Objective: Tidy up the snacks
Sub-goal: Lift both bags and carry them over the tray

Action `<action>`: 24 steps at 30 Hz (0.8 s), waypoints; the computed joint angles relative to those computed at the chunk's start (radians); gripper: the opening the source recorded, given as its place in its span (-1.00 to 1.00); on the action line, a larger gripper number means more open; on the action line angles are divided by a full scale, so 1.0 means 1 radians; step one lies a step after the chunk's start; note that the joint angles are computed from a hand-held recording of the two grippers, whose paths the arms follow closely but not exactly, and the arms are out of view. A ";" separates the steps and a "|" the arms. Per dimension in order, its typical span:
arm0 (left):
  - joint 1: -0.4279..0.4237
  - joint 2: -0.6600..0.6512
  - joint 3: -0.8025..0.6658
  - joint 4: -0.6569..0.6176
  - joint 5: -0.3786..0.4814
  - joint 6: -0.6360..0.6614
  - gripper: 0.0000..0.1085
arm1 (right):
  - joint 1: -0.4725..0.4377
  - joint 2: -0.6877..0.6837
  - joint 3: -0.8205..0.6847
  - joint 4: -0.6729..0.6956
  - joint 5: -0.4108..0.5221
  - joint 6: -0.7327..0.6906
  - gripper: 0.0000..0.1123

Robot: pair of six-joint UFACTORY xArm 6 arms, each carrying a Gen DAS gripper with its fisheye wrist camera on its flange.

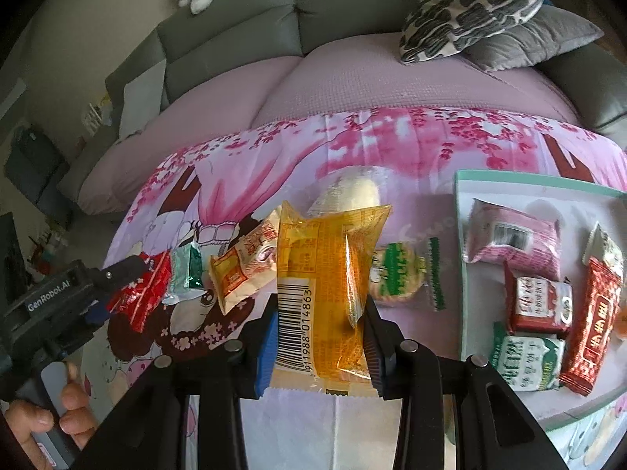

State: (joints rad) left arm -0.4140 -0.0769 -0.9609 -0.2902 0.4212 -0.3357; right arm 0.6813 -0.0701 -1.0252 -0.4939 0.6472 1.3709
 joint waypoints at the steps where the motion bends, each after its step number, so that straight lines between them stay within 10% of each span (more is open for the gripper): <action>1: -0.006 -0.003 -0.001 -0.004 -0.005 -0.003 0.14 | -0.002 -0.013 0.011 -0.003 0.003 0.008 -0.27; 24: -0.273 0.114 -0.161 -0.206 0.016 0.283 0.14 | -0.123 -0.438 0.332 -0.102 0.247 0.236 -0.27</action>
State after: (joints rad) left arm -0.6871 0.0366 -1.1220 -0.4958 0.4370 -0.0529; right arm 0.5582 -0.5079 -0.6931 -0.5961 0.8947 1.6066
